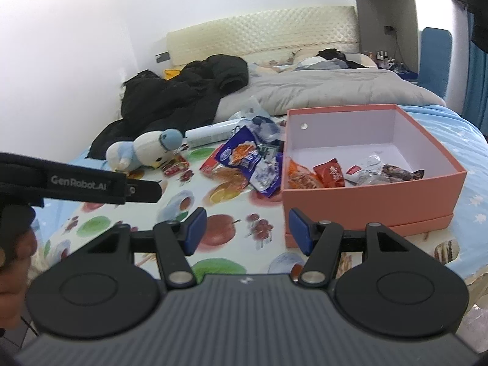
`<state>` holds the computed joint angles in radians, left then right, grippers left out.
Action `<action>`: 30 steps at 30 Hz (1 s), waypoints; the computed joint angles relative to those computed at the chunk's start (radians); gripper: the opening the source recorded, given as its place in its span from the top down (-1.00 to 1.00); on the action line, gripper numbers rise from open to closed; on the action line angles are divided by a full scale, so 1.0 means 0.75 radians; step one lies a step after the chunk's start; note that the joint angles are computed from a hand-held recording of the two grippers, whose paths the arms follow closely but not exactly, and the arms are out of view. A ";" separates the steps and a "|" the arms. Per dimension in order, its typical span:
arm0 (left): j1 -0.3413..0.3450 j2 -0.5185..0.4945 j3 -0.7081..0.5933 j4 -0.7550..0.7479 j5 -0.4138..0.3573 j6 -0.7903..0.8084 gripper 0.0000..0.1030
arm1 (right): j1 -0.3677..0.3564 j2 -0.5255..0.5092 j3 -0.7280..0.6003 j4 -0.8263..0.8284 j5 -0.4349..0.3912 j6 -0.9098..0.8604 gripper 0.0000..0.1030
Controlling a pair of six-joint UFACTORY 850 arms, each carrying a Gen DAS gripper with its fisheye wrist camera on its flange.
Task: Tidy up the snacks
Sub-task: 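Withdraw both tools from the box back toward the snack pile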
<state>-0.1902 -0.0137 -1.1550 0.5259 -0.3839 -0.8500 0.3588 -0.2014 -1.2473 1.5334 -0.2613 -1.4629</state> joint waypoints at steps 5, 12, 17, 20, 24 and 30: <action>0.026 0.026 0.052 -0.011 -0.011 -0.019 -0.19 | 0.016 0.007 0.012 -0.012 -0.005 -0.012 -0.20; 0.078 0.010 0.065 -0.050 0.015 -0.005 -0.19 | 0.041 -0.037 -0.023 -0.106 -0.007 0.063 -0.20; 0.116 -0.035 0.045 -0.088 0.034 0.035 -0.24 | 0.062 -0.073 -0.059 -0.192 -0.006 0.128 -0.20; 0.143 -0.069 0.031 -0.107 0.055 0.063 -0.27 | 0.074 -0.107 -0.093 -0.221 -0.001 0.154 -0.20; 0.183 -0.129 0.003 -0.116 0.071 0.070 -0.32 | 0.090 -0.166 -0.154 -0.259 -0.016 0.194 -0.20; 0.236 -0.231 -0.058 -0.127 0.076 0.136 -0.32 | 0.126 -0.266 -0.255 -0.258 -0.016 0.173 -0.20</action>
